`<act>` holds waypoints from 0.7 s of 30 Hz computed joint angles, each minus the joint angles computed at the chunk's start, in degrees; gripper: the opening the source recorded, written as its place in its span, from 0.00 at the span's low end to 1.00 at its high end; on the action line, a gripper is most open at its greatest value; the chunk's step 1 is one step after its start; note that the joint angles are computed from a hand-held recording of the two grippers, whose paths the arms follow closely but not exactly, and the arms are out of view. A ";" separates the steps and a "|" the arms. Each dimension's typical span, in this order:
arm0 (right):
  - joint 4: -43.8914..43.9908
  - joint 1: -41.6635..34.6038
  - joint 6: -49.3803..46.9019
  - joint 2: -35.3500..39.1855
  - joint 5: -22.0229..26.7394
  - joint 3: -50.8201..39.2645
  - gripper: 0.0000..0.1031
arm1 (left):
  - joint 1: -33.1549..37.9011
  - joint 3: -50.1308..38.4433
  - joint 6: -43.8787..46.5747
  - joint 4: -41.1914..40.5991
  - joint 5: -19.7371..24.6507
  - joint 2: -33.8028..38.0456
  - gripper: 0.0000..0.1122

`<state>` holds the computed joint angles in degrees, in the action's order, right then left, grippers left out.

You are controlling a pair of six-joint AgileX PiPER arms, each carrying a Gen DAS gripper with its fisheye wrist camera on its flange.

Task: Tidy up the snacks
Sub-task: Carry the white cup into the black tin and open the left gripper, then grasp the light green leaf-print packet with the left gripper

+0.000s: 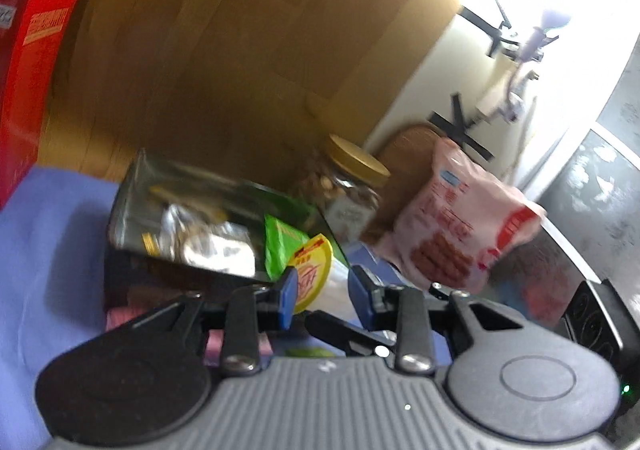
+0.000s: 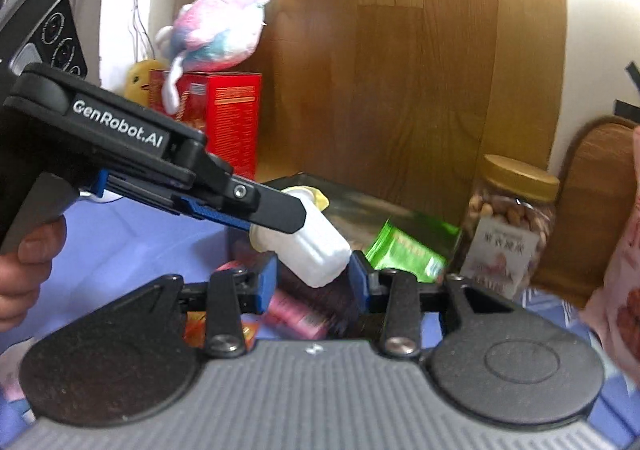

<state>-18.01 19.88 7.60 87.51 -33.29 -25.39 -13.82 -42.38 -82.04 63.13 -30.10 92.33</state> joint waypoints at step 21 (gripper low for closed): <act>-8.50 -14.05 15.83 -1.17 -6.55 10.85 0.41 | -2.56 10.41 10.00 -9.69 -1.21 -2.85 0.26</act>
